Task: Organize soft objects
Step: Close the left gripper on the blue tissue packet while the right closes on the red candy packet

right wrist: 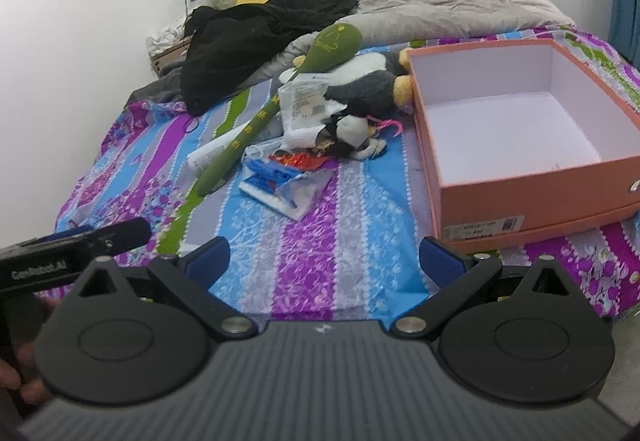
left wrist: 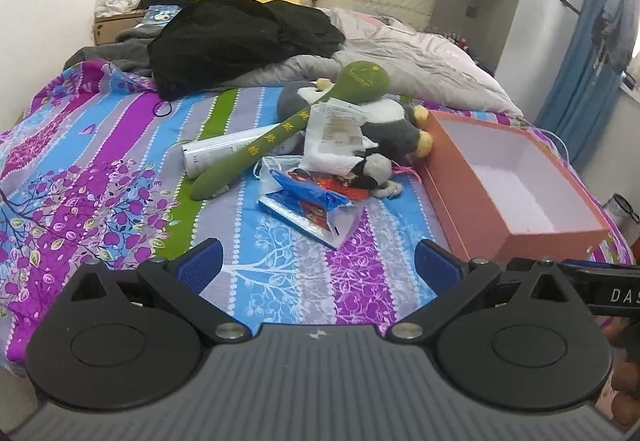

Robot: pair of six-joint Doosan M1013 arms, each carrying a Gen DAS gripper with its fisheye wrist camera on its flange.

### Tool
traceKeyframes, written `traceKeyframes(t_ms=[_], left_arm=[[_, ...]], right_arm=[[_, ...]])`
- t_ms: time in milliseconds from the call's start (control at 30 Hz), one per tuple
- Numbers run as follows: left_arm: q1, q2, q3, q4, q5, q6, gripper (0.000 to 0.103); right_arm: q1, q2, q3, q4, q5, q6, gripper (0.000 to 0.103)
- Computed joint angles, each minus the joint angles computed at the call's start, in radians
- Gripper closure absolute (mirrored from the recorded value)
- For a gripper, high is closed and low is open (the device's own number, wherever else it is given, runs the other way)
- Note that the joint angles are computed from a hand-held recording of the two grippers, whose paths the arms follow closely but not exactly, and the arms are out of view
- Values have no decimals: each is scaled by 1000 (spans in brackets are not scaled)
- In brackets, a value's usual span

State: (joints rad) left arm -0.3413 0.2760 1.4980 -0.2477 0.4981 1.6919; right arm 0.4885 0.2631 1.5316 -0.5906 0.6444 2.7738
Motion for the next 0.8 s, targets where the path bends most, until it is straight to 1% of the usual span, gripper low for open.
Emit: traceKeyframes(t_ms=[67,133,167,233,300,333,367,433,500,600,667,700,733,800], left_arm=[[-2,11,-8,26,-4,-44,0],[1,28,-26,13,17,-55,0],[4,37,-36,-9,30,-47,0],[14,62,-64,-68,77,-13,0],[20,83,-85,-101,103,3,0],[20,91,-91,-104,105,9,1],[18,101,-98,-87,102,1,1],[16,119,-113,-69,107,-7,1],[18,140,-132,-79,116,-2,2],[20,173,-159,-93,116,3,6],[24,191,-173,-102,118,-2,8],[25,202,-182,-113,121,1,9],[27,214,-193,-121,127,-2,11],[32,238,-213,-154,138,17,14]], right_arm=[[-13,3,2,22,-28,-20,0],[-27,6,6,56,-68,-46,1],[-33,9,5,61,-87,-57,6],[-38,19,-1,55,-106,-68,11],[-50,31,-8,91,-132,-84,15],[-56,37,-12,115,-141,-98,22],[-62,46,-19,143,-144,-118,26],[-71,64,-33,173,-146,-148,27],[-77,82,-47,184,-149,-163,28],[-82,107,-64,167,-157,-164,28],[-89,122,-70,170,-180,-170,28],[-90,129,-72,142,-189,-135,28],[-88,136,-73,63,-196,-58,28],[-83,154,-83,-62,-188,36,27]])
